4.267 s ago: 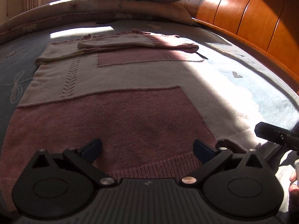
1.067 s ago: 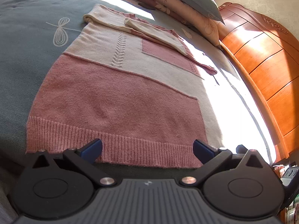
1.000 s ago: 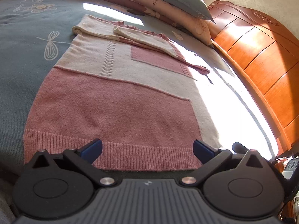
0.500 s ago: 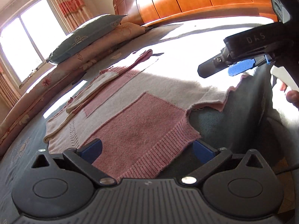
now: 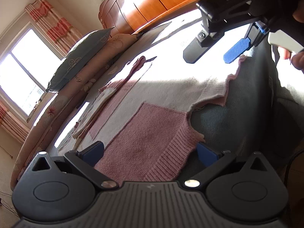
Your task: Fold clothes
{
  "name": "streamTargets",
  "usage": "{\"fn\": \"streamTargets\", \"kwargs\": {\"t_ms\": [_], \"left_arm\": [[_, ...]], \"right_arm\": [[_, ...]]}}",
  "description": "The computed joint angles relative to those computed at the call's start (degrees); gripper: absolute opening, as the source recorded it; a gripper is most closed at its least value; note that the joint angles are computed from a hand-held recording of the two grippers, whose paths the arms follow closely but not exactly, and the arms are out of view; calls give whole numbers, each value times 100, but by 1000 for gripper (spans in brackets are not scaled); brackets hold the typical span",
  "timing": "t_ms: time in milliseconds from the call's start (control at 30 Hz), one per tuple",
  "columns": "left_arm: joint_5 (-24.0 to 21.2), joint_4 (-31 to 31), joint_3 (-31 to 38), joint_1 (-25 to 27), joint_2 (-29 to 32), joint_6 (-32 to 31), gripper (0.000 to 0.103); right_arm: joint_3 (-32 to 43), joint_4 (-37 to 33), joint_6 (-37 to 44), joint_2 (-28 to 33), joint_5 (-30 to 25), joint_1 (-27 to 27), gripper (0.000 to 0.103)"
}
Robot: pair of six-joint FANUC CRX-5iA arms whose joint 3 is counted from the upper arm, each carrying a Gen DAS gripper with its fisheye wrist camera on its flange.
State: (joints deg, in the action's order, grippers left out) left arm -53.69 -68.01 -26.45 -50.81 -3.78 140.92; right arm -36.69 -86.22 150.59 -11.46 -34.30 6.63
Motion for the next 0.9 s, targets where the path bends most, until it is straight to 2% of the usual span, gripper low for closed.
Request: {"fn": "streamTargets", "kwargs": {"t_ms": [33, 167, 267, 300, 467, 633, 900], "left_arm": [[10, 43, -17, 15, -42, -52, 102], [178, 162, -162, 71, -284, -182, 102], [141, 136, -199, 41, -323, -39, 102], [138, 138, -217, 40, -342, 12, 102], [139, 148, -337, 25, -482, 293, 102], [130, 99, -469, -3, -648, 497, 102], [515, 182, -568, 264, -827, 448, 102]], "right_arm": [[4, 7, -63, -19, -112, -54, 103], [238, -210, -415, 373, -1901, -729, 103], [733, -106, -1045, 1062, -3080, -695, 103], [858, -86, -1217, 1230, -3253, -608, 103], [1126, 301, -2211, 1422, -2793, -19, 103], [1206, 630, -2883, 1313, -2108, 464, 103], [1468, 1648, -4253, 1115, -1000, 1421, 103]]}}
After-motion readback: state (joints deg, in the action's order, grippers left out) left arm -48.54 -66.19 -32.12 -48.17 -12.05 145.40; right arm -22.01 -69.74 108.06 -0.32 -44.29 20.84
